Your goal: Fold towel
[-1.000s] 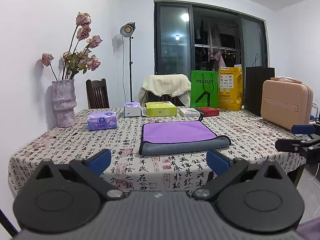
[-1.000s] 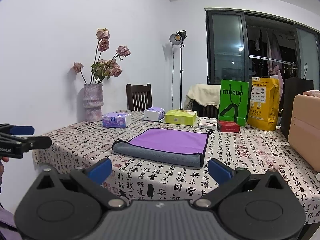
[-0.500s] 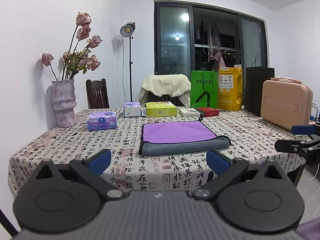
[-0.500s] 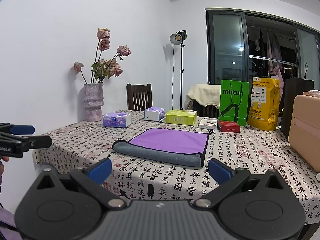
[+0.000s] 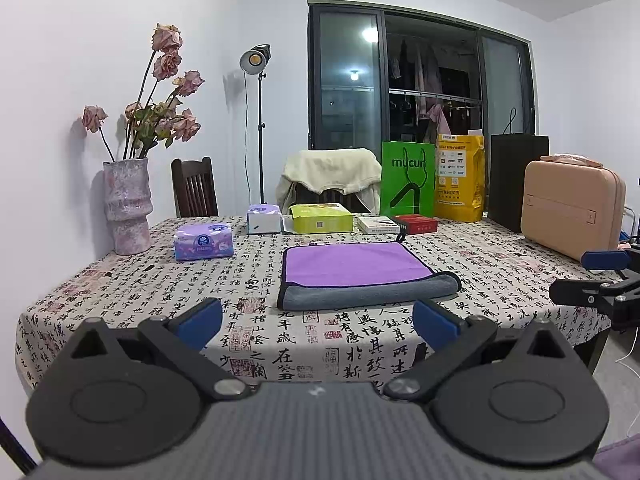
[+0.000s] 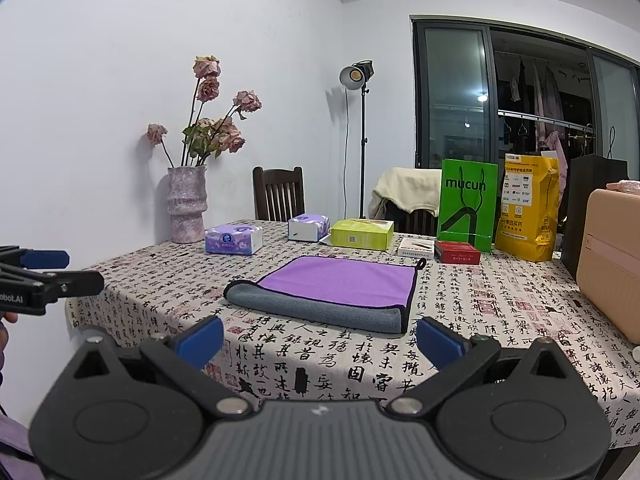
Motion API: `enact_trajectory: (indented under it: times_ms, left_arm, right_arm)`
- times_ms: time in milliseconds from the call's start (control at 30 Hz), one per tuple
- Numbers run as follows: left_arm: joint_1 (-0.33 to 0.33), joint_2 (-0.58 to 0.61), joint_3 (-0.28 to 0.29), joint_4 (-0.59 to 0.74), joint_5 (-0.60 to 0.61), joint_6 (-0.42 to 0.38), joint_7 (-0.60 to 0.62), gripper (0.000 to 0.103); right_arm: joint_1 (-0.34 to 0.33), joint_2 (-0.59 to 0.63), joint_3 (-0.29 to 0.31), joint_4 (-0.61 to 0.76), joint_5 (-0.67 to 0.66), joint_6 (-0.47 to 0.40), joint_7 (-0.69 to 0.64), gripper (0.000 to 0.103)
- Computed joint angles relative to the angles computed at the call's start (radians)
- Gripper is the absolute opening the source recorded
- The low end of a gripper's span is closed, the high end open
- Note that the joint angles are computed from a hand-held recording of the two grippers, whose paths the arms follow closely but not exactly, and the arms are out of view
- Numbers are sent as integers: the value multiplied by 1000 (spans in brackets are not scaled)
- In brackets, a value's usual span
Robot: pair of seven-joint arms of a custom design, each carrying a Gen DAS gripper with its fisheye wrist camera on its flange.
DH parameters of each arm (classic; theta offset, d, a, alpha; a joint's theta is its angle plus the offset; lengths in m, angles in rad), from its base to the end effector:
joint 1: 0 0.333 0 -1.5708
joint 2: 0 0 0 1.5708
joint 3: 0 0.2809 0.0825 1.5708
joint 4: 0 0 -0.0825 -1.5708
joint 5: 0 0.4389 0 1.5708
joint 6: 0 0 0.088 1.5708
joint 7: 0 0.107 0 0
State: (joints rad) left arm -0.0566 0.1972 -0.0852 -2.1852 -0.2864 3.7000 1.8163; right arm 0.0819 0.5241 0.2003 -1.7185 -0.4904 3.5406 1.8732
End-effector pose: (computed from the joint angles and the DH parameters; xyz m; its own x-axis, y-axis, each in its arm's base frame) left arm 0.6188 -0.0490 0.3852 0.0044 -0.9997 -0.0243 -0.2673 0.0222 -0.9633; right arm 0.6873 0.2347 0.3828 0.4588 -0.8885 -0.0049 -0.2486 -0.1231 -0.9607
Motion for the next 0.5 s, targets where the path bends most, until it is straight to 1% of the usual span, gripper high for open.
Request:
enact_trajectory:
  times_ms: [500]
  left_arm:
    - [1, 2, -1, 2, 5, 0, -5, 103]
  right_arm:
    - [2, 0, -2, 1, 1, -1, 0, 103]
